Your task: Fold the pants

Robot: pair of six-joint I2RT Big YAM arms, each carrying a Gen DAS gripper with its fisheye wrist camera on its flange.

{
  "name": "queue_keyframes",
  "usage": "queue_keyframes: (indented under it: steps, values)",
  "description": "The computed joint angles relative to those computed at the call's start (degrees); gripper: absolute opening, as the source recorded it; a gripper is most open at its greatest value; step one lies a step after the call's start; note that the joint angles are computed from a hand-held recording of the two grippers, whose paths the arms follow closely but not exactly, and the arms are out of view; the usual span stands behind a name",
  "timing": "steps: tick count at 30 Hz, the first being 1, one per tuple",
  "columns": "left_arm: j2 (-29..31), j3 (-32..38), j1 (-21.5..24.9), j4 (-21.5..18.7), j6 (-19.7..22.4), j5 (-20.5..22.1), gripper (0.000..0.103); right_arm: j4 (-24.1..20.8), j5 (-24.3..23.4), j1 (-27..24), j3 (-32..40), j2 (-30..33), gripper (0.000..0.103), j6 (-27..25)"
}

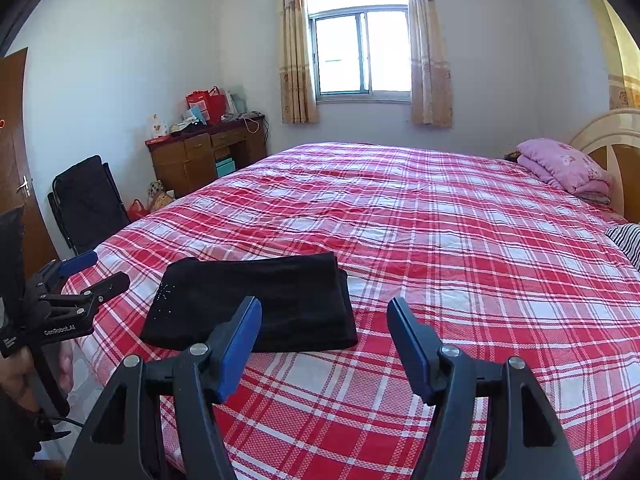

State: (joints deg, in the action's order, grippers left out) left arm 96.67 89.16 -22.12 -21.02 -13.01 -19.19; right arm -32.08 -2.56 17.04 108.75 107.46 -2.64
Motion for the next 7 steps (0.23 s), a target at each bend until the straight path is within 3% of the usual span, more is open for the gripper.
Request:
queue_keyframes:
  steps: [7]
  values:
    - [-0.43,-1.08,-0.15,2.05,0.65,-0.66,0.103,-0.21,0.06,0.13,-0.2,-0.04,0.067,-0.26]
